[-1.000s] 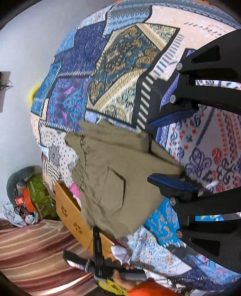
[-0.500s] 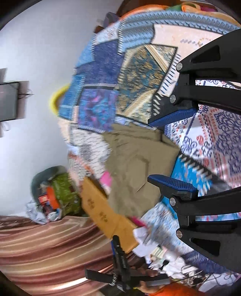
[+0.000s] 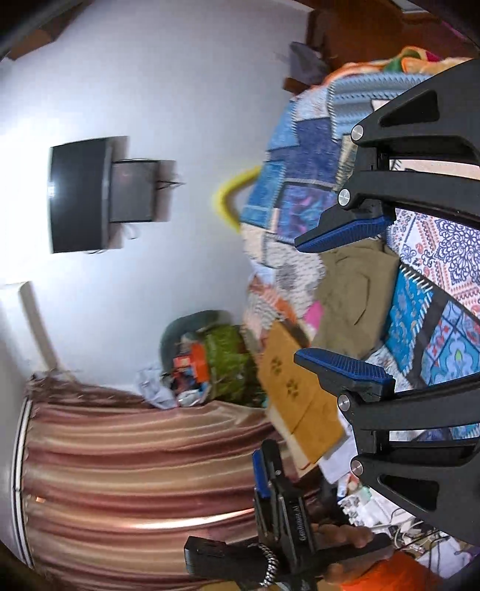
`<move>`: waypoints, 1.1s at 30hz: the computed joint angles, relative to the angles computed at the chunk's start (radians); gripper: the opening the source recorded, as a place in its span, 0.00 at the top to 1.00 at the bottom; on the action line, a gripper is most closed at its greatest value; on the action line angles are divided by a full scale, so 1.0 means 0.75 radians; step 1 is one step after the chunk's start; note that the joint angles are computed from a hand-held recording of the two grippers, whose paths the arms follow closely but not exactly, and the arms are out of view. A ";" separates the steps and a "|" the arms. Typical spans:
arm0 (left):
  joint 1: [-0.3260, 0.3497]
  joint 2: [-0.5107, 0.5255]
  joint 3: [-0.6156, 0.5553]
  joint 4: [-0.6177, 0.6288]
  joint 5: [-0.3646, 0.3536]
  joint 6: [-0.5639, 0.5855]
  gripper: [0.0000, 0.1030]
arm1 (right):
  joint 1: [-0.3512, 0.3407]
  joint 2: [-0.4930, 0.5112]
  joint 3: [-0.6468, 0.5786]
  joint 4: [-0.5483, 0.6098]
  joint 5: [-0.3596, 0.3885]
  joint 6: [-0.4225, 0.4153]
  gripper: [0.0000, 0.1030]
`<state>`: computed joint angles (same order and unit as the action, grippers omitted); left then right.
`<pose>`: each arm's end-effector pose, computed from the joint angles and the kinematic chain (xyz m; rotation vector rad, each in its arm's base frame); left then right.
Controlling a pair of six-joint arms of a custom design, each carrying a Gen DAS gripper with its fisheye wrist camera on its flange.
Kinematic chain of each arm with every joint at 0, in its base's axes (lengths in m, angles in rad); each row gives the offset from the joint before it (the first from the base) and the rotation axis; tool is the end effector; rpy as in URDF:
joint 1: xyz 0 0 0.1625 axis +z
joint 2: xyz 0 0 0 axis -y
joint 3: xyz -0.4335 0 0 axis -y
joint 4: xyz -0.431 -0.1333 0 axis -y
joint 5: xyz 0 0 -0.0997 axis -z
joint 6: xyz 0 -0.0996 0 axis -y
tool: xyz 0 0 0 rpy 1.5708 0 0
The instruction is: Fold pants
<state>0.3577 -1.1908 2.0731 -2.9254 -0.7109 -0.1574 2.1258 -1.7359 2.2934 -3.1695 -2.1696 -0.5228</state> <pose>-0.4449 -0.3892 0.2197 1.0202 2.2972 -1.1906 0.2847 -0.3128 0.4066 0.8162 -2.1440 1.3063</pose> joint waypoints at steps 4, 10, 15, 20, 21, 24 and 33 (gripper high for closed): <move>-0.133 -0.039 0.081 -0.054 0.101 -0.017 0.61 | 0.125 -0.012 0.030 -0.083 -0.064 -0.009 0.52; -0.268 -0.086 0.160 -0.076 0.233 -0.110 0.40 | 0.250 -0.047 0.091 -0.171 -0.095 0.016 0.52; -0.326 -0.124 0.205 -0.079 0.281 -0.153 0.17 | 0.298 -0.067 0.128 -0.190 -0.138 0.054 0.38; -0.367 -0.142 0.244 -0.096 0.330 -0.165 0.00 | 0.334 -0.029 0.145 -0.304 -0.222 0.055 0.19; -0.375 -0.152 0.253 -0.084 0.337 -0.177 0.00 | 0.338 -0.015 0.143 -0.326 -0.240 0.048 0.16; -0.390 -0.168 0.267 -0.056 0.332 -0.206 0.00 | 0.371 -0.003 0.149 -0.355 -0.293 0.044 0.04; -0.374 -0.156 0.268 -0.063 0.326 -0.218 0.00 | 0.403 0.005 0.162 -0.401 -0.370 0.066 0.01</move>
<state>0.0771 -1.3079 2.2741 -2.9730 -0.4663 -0.3205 2.4277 -1.7319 2.4151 -3.4706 -2.4473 -0.4736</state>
